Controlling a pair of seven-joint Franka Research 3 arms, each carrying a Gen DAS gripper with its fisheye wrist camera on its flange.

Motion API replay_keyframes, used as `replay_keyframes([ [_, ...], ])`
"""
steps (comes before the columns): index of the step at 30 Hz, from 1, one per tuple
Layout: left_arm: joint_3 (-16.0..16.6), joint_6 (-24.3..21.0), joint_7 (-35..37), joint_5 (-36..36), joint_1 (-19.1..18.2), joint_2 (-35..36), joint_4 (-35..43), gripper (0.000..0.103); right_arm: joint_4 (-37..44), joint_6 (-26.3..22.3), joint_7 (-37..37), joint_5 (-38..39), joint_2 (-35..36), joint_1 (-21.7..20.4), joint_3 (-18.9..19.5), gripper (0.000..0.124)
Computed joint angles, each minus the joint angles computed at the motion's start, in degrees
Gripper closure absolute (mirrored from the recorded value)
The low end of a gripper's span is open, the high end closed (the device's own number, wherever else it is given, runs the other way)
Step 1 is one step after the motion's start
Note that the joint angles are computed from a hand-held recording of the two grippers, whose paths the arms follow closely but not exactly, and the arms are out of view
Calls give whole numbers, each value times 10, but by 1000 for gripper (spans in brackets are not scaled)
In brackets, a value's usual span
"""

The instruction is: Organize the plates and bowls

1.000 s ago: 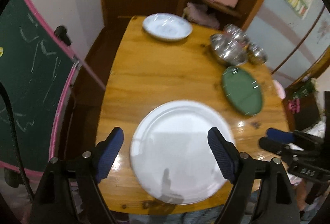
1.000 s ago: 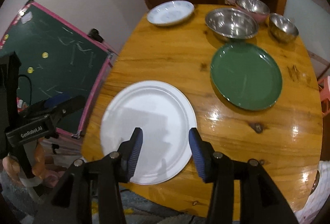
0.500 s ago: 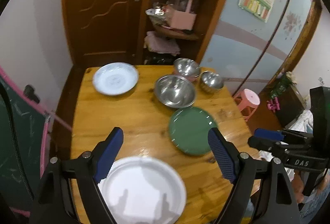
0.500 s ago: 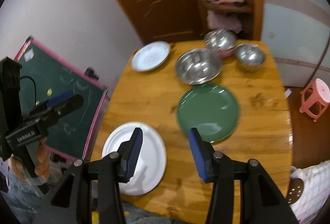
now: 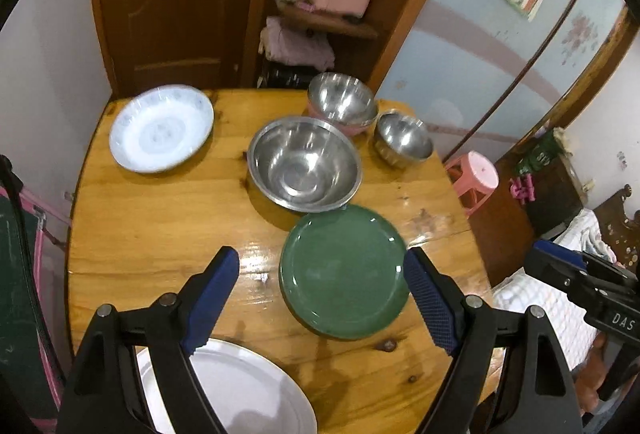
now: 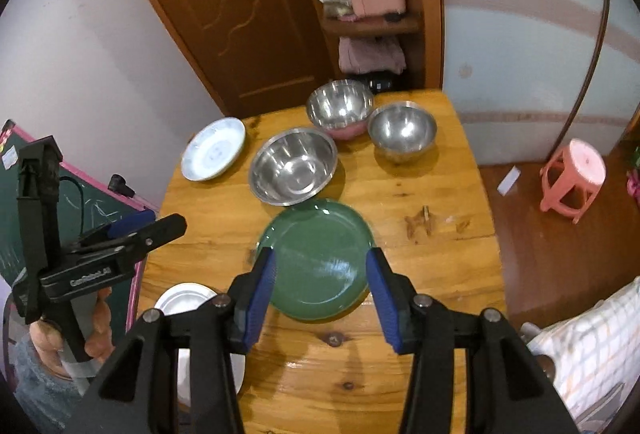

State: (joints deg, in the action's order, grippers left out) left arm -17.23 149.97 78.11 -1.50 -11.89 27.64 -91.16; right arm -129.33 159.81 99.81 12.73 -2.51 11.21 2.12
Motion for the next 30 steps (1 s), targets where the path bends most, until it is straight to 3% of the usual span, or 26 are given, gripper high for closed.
replay_keyframes([
  [8, 19, -81, -4, 40, -28, 108, 115, 20, 57, -45, -56, 101, 107, -14, -10, 77],
  [14, 31, -133, 4, 63, -44, 180, 201, 20, 96, -74, -62, 114, 172, -24, -9, 77],
  [21, 23, -206, 18, 31, -37, 261, 304, 20, 137, -107, -65, 117, 221, -31, -7, 77],
  [27, 16, -245, 32, 3, -28, 298, 350, 34, 160, -122, -86, 144, 247, -45, 2, 77],
  [30, 13, -259, 42, -9, -25, 310, 367, 45, 170, -131, -85, 151, 255, -46, 2, 79],
])
